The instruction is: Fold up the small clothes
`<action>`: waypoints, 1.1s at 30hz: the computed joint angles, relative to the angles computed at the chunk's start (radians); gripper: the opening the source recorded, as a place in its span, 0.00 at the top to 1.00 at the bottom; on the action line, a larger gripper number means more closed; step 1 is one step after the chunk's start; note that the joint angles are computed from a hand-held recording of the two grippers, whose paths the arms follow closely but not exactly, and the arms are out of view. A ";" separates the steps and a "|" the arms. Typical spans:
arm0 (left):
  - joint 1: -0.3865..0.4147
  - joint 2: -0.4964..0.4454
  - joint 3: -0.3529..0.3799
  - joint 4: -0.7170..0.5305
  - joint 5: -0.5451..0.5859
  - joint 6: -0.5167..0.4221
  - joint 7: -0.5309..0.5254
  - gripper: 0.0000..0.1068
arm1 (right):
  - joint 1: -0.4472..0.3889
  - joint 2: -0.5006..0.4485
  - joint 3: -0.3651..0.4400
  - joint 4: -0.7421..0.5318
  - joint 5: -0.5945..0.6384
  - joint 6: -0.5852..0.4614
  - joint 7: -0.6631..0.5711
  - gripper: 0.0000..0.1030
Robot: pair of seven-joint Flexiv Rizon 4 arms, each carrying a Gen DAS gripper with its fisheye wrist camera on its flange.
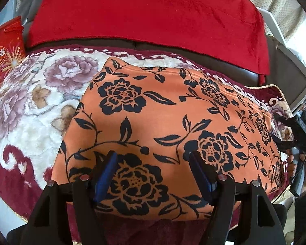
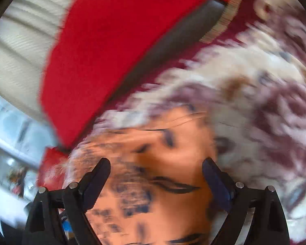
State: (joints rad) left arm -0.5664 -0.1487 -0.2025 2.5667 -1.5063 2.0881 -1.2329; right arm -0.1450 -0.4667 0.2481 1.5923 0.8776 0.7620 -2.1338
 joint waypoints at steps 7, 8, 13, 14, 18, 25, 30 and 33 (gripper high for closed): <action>-0.022 0.003 -0.013 0.002 -0.039 0.051 0.004 0.31 | -0.074 0.142 -0.003 0.116 0.135 -0.051 -0.135 0.10; -0.019 0.007 -0.004 0.013 0.005 0.048 -0.038 0.31 | -0.092 0.174 -0.014 0.148 0.158 -0.077 -0.154 0.10; -0.008 -0.017 0.024 0.019 0.168 0.083 -0.198 0.30 | -0.136 0.313 -0.092 0.290 0.242 -0.154 -0.138 0.09; -0.009 -0.029 0.026 0.008 0.177 0.090 -0.202 0.30 | -0.145 0.342 -0.107 0.322 0.259 -0.179 -0.153 0.09; -0.026 -0.084 0.016 -0.068 0.132 0.091 -0.121 0.30 | -0.146 0.406 -0.160 0.436 0.327 -0.268 -0.166 0.09; -0.038 -0.158 -0.034 -0.164 -0.047 0.066 0.075 0.28 | -0.058 0.262 -0.204 0.399 0.443 -0.274 -0.058 0.08; -0.036 -0.158 -0.028 -0.152 -0.012 0.068 0.061 0.26 | -0.066 0.260 -0.192 0.375 0.536 -0.220 -0.127 0.85; -0.037 -0.157 -0.039 -0.161 -0.044 0.073 0.085 0.26 | -0.032 0.302 -0.174 0.369 0.504 -0.129 -0.170 0.89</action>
State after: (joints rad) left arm -0.6035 -0.3055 -0.2417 2.4058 -1.5501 2.1614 -1.1477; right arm -0.1774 -0.1648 0.0738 1.9611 1.3813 0.6328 -2.3036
